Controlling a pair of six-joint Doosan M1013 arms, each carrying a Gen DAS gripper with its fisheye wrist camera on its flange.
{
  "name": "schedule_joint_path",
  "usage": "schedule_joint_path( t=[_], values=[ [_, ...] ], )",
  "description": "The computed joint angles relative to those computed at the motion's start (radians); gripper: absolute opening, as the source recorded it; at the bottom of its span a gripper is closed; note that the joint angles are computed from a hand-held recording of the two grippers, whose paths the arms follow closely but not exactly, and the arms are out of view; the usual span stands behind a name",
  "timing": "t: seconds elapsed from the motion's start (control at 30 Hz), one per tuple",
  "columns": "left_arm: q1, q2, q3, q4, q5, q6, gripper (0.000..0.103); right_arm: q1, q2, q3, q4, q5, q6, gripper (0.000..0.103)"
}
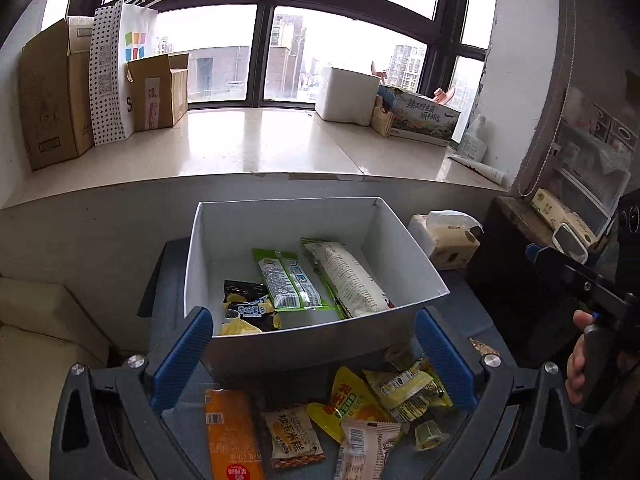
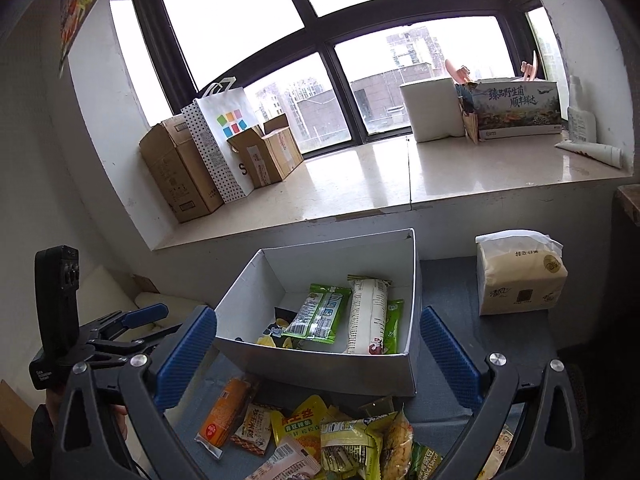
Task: Organize snacks
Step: 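Move both tools back toward the remaining snacks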
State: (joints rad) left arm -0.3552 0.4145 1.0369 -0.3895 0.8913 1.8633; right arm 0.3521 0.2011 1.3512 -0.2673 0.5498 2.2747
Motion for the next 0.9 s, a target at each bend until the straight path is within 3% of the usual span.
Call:
schedule_joint_path(
  t=[0.33, 0.43, 0.77, 0.9],
  values=[
    [-0.013, -0.134, 0.206, -0.063, -0.091, 0.079, 0.103, 0.049, -0.115, 0.152, -0.205, -0.062, 0.142, 0.103],
    [-0.002, -0.149, 0.241, -0.14, -0.061, 0.111, 0.103, 0.057, -0.141, 0.199, -0.225, -0.085, 0.182, 0.103],
    [-0.007, -0.2, 0.353, -0.125, -0.098, 0.062, 0.103, 0.102, -0.178, 0.303, -0.317, -0.079, 0.37, 0.103],
    [-0.013, -0.224, 0.392, -0.093, -0.127, 0.047, 0.103, 0.117, -0.165, 0.313, -0.265, -0.044, 0.328, 0.103]
  ],
)
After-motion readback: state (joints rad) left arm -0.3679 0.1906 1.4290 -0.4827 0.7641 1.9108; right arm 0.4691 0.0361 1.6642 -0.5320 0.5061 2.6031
